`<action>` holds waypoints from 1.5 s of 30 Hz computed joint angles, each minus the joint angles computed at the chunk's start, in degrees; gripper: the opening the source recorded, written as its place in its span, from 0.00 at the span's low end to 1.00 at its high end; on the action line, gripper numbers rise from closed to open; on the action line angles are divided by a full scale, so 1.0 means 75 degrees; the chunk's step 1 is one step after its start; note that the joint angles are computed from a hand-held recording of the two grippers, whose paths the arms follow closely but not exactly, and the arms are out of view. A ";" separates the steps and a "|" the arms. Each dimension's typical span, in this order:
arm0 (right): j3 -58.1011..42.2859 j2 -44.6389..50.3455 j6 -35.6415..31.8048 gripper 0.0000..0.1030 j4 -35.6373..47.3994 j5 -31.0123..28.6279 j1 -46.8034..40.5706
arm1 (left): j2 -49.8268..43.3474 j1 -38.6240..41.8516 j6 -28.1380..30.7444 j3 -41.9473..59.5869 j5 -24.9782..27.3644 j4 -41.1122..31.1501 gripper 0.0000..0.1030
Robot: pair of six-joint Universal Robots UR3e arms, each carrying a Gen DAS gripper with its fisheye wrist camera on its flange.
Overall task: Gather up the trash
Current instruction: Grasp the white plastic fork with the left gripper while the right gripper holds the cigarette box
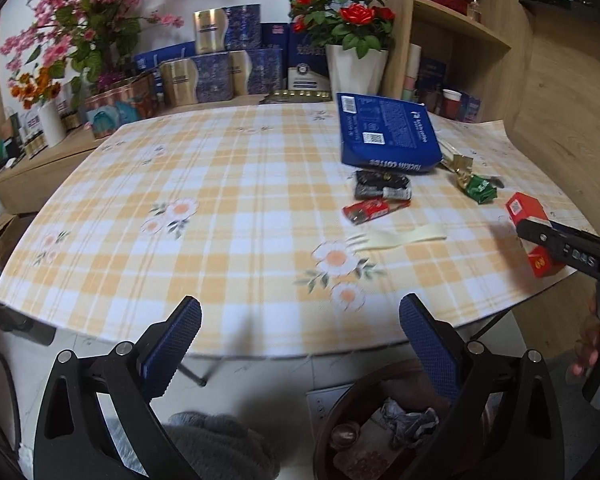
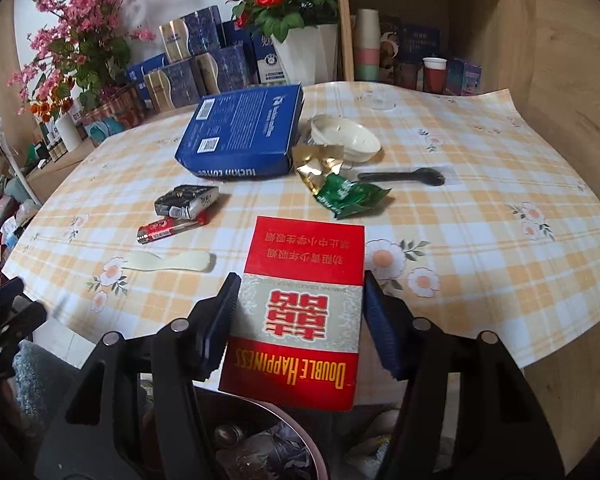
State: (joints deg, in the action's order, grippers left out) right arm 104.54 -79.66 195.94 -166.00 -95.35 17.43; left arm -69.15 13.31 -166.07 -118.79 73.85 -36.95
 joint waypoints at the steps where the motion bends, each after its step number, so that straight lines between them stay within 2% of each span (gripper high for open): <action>1: 0.0099 -0.0116 -0.0009 0.59 -0.0028 0.0020 -0.0035 | -0.0214 -0.0113 -0.0089 0.0151 0.0020 0.0099 0.94; 6: 0.0633 -0.0676 -0.0034 0.59 -0.0101 0.0112 -0.0222 | -0.1037 -0.0639 -0.0011 0.0723 0.0092 0.0714 0.94; 14: 0.1164 -0.1034 0.0198 0.59 -0.0365 0.0395 -0.0388 | -0.1515 -0.0862 0.0541 0.1182 -0.0120 0.0718 0.94; 20: 0.1267 -0.0957 0.0294 0.59 -0.0537 0.0548 -0.0424 | -0.2011 -0.0805 0.1593 0.1692 -0.0701 0.0195 0.76; 22: 0.1270 -0.0908 0.0336 0.59 -0.0604 0.0620 -0.0464 | -0.2239 -0.0846 0.1894 0.1895 -0.0768 0.0138 0.73; 26: 0.1268 -0.0834 0.0428 0.59 -0.0694 0.0776 -0.0557 | -0.2956 -0.1032 0.2423 0.2717 -0.0694 -0.0388 0.58; 30: 0.1260 -0.0802 0.0441 0.59 -0.0718 0.0829 -0.0608 | -0.3563 -0.1160 0.3055 0.3541 -0.0975 -0.1374 0.49; 34: 0.1269 -0.0783 0.0439 0.58 -0.0724 0.0822 -0.0605 | -0.4068 -0.1615 0.3584 0.4046 -0.0740 -0.1725 0.44; 40: 0.1332 -0.0754 0.0478 0.58 -0.0807 0.0893 -0.0659 | -0.4941 -0.2241 0.3694 0.5037 -0.0165 -0.2164 0.38; 45: 0.1354 -0.0742 0.0478 0.58 -0.0846 0.0931 -0.0697 | -0.5595 -0.2180 0.3430 0.6061 -0.0580 -0.2968 0.29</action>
State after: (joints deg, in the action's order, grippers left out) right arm 114.69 -85.22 199.53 -172.34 -88.37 12.20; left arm -111.11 -3.03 -140.35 -73.33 69.50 -59.21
